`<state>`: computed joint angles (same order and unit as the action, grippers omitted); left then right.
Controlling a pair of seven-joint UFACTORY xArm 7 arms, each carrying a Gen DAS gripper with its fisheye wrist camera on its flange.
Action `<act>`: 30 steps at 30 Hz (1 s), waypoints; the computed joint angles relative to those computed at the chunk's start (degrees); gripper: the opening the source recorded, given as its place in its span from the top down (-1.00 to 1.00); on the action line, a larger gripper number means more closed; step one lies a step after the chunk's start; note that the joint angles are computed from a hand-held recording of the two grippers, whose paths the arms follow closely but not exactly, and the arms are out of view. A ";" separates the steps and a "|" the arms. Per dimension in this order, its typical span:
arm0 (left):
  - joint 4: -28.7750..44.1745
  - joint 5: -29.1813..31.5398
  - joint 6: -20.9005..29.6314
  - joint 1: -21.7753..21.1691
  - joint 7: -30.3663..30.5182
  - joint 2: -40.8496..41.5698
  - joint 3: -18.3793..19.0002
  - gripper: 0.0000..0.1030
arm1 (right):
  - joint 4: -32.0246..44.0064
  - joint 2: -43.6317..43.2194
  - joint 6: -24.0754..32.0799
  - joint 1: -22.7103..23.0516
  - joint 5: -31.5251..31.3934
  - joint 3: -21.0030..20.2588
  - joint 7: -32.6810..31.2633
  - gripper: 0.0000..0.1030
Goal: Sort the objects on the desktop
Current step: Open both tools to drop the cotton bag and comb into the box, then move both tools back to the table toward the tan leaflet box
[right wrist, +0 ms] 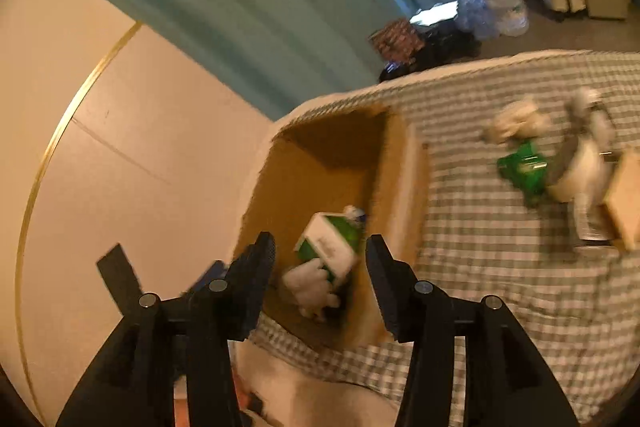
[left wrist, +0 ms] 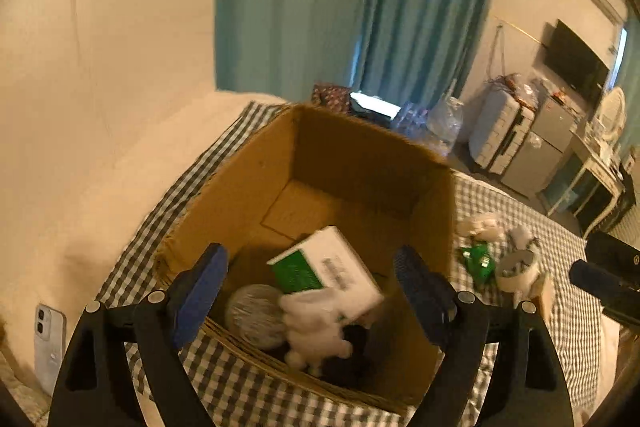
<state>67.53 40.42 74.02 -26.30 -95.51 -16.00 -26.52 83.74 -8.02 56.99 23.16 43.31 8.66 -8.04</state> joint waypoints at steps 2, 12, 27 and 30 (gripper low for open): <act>3.46 1.93 0.92 -0.63 -0.18 2.84 -1.66 -0.78 | -2.51 -3.31 -0.02 -1.21 -0.97 -1.33 -0.30 0.06; 27.20 13.58 8.90 -13.61 -3.77 27.03 -4.12 -0.79 | -12.92 -16.40 3.55 -6.82 -2.66 -10.45 -2.51 0.04; 46.56 11.65 5.62 -24.37 2.11 47.63 6.27 -0.79 | -22.13 -13.68 -2.62 -12.12 -3.53 -13.39 -7.69 -0.14; 47.70 10.37 3.03 -24.24 4.44 50.31 8.60 -0.79 | -22.27 -9.20 -4.26 -12.00 -2.59 -12.84 -9.94 -0.14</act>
